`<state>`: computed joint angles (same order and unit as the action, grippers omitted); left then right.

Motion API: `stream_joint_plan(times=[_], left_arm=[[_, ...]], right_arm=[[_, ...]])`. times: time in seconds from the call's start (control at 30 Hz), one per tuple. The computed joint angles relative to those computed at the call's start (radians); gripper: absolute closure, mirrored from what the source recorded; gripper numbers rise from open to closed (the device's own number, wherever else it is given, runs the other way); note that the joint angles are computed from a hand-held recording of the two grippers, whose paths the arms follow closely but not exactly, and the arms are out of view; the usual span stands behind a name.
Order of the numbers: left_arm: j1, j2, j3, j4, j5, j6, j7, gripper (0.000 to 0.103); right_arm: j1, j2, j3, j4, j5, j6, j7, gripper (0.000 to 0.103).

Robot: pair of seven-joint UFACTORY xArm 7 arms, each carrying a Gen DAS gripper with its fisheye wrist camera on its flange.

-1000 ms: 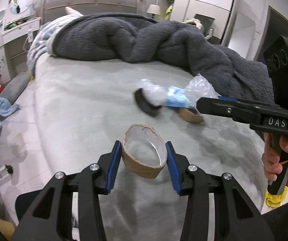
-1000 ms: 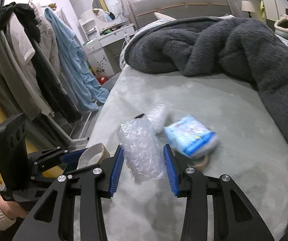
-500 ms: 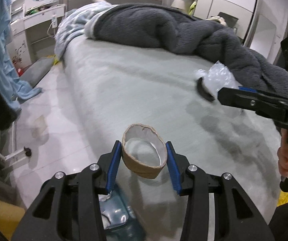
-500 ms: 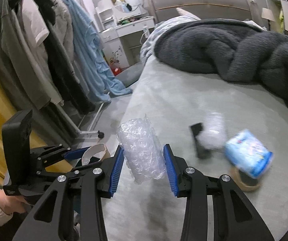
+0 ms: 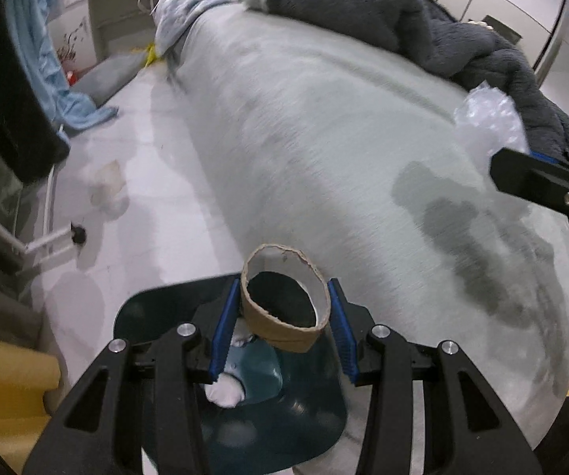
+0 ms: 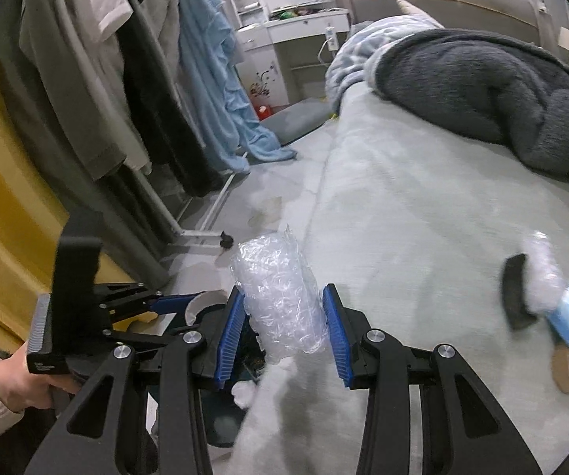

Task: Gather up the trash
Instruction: 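Carry the tape roll with the left gripper while the right gripper carries the bubble wrap to the teal bin, then open the left gripper over the teal bin while the right gripper releases the bubble wrap into it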

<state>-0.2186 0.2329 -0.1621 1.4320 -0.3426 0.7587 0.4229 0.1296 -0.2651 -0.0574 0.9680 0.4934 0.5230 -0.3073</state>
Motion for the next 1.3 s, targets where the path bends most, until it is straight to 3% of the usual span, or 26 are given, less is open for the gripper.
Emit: stream_joint_plan(times=[0.83, 1.07, 1.3], left_arm=[[0.068, 0.094, 0.060, 0.056, 0.154, 0.256, -0.085, 0.054], [0.096, 0.091, 0.064, 0.069, 0.137, 0.278, -0.072, 0.032], [0.125, 0.057, 0.064, 0.050, 0.083, 0.236, -0.034, 0.028]], right_arm=[[0.018, 0.221, 0.110, 0.177, -0.101, 0.082, 0.109, 0.062], [0.022, 0.281, 0.130, 0.223, -0.151, 0.116, 0.161, 0.062], [0.029, 0.338, 0.146, 0.267, -0.196, 0.153, 0.214, 0.062]])
